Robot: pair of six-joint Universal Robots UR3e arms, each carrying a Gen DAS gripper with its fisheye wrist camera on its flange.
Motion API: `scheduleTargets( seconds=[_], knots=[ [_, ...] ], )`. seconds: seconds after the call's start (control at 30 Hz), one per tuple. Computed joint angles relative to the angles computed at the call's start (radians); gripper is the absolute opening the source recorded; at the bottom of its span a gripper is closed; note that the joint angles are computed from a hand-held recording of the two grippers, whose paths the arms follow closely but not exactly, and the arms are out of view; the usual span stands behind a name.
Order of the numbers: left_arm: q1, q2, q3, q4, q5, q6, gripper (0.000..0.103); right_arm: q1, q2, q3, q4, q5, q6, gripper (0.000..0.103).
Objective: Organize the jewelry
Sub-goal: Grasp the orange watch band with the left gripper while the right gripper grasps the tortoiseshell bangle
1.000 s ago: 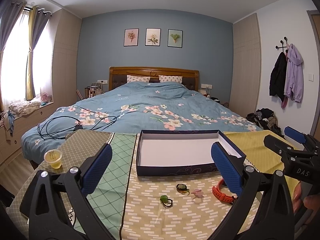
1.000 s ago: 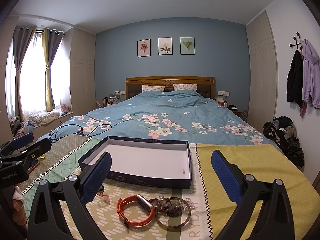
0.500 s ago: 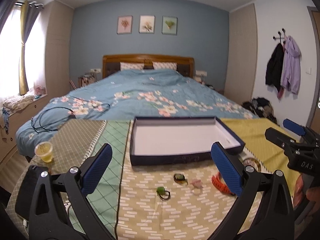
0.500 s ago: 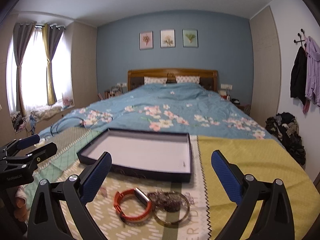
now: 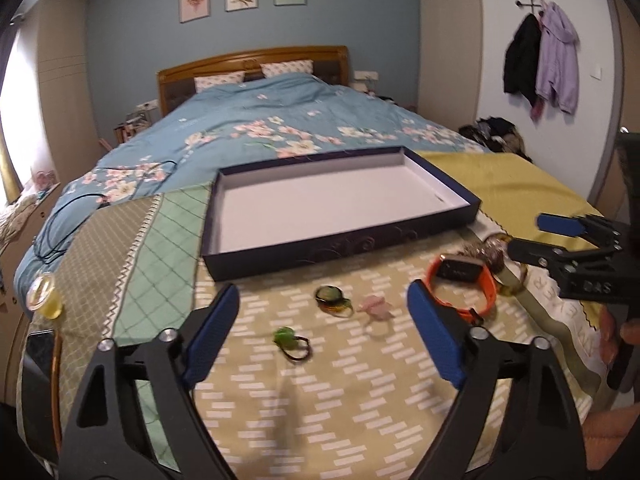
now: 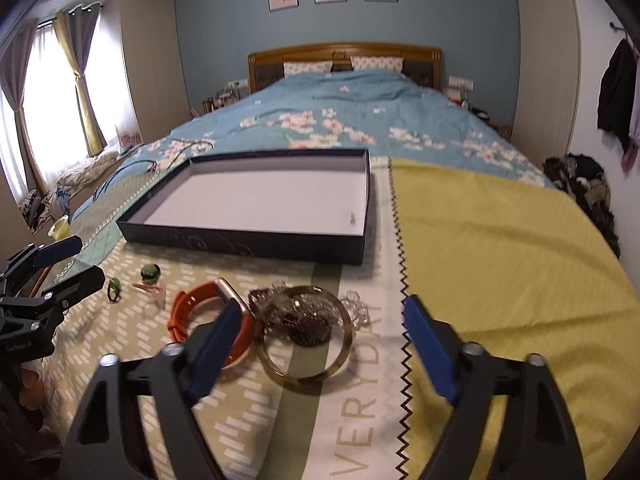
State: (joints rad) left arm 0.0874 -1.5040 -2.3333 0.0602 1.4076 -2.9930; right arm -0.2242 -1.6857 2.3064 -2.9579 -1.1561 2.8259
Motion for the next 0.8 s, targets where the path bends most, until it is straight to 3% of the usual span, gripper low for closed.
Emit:
scheduleTargets(
  seconds=[0.3, 0.4, 0.5, 0.57, 0.67, 0.8],
  knots=[
    [-0.001, -0.067, 0.091, -0.139, -0.194, 0.086, 0.068, -0.047, 0.030, -0.061, 0.140, 0.032, -0.012, 0.036],
    [-0.037, -0.122, 0.156, -0.160, -0.179, 0.095, 0.061, -0.059, 0.035, -0.066, 0.167, 0.044, -0.024, 0.028],
    [-0.060, -0.177, 0.233, -0.207, -0.190, 0.108, 0.055, -0.065, 0.042, -0.075, 0.197, 0.059, -0.032, 0.012],
    [-0.078, -0.229, 0.300, -0.256, -0.184, 0.125, 0.048, -0.066, 0.045, -0.079, 0.203, 0.062, -0.036, 0.011],
    [-0.108, -0.302, 0.397, -0.318, -0.166, 0.150, 0.045, -0.075, 0.046, -0.073, 0.201, 0.073, -0.043, 0.008],
    [-0.143, -0.371, 0.497, -0.397, -0.130, 0.181, 0.029, -0.084, 0.049, -0.075, 0.206, 0.084, -0.049, 0.008]
  ],
)
